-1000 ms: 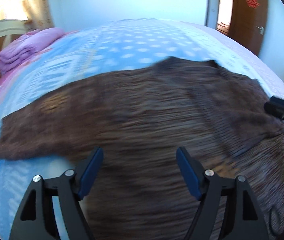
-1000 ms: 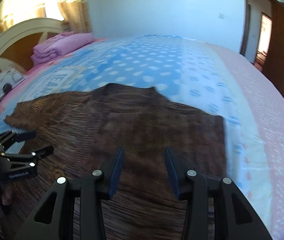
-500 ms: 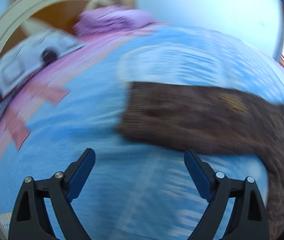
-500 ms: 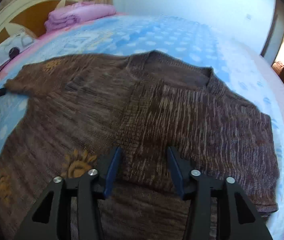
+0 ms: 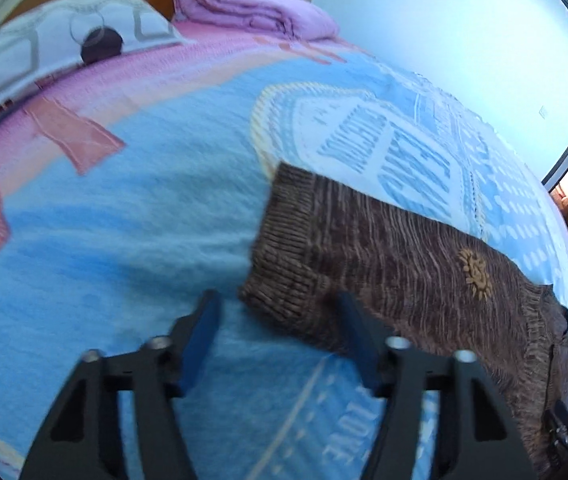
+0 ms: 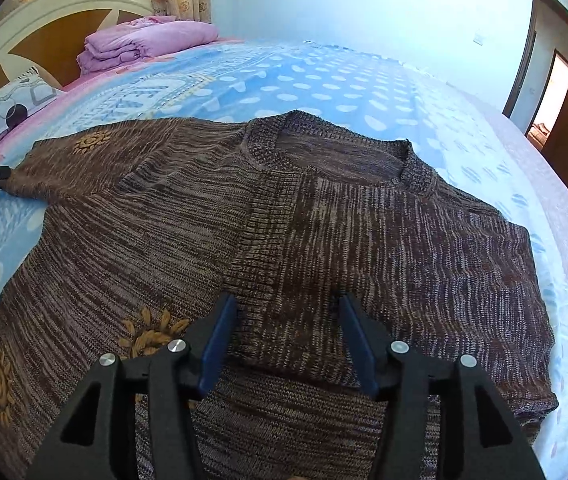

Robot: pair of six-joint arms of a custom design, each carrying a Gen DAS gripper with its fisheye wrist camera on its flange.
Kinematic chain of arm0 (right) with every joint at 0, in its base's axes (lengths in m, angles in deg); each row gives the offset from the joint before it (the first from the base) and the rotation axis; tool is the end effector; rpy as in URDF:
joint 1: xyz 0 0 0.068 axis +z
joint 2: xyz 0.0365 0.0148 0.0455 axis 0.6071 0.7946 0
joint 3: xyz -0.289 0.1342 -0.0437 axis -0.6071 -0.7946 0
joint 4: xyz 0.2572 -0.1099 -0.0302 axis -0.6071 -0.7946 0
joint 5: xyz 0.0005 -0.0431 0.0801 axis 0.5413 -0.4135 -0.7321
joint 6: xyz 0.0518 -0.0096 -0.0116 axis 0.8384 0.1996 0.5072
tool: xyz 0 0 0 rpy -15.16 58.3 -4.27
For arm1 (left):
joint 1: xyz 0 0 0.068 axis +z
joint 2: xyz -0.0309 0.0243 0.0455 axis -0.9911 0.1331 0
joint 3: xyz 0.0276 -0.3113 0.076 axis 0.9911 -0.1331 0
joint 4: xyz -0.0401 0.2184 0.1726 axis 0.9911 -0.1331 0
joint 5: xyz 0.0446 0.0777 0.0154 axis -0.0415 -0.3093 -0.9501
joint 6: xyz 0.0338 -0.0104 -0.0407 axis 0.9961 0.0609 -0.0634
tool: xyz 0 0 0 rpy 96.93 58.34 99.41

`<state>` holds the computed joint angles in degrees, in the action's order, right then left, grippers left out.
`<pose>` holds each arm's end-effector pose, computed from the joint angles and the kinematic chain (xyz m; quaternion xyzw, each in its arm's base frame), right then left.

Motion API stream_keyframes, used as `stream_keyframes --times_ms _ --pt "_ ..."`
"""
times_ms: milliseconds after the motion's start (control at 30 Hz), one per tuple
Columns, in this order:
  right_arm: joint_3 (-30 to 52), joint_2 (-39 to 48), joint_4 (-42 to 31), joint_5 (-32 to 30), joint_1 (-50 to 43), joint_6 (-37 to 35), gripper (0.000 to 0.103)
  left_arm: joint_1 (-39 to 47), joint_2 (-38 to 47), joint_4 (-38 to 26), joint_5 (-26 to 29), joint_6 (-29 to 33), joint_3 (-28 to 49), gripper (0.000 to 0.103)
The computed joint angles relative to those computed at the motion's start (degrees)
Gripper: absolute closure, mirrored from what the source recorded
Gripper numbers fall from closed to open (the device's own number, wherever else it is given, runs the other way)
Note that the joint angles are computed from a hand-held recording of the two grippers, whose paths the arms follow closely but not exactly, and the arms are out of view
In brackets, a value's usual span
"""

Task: Fold small clothes
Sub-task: 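Fold the held sleeve across the sweater body with the left gripper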

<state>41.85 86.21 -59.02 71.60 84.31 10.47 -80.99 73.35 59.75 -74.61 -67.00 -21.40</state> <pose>0.1361 0.1197 0.1186 -0.0472 0.9357 -0.0312 0.3483 0.2256 0.0030 0.1150 -0.1471 0.9369 -0.0749 0.3081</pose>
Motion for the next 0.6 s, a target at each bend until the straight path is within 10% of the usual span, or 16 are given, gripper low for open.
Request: stream_keyframes --times_ms 100,600 --pt "-0.35 -0.44 -0.11 0.45 0.17 0.5 0.045 0.19 0.49 0.4 2.71 1.02 0.39 0.095" --pt "-1.76 -2.13 1.4 -0.08 -0.46 0.88 0.043 -7.63 -15.94 -15.12 -0.71 -3.01 6.09 0.095"
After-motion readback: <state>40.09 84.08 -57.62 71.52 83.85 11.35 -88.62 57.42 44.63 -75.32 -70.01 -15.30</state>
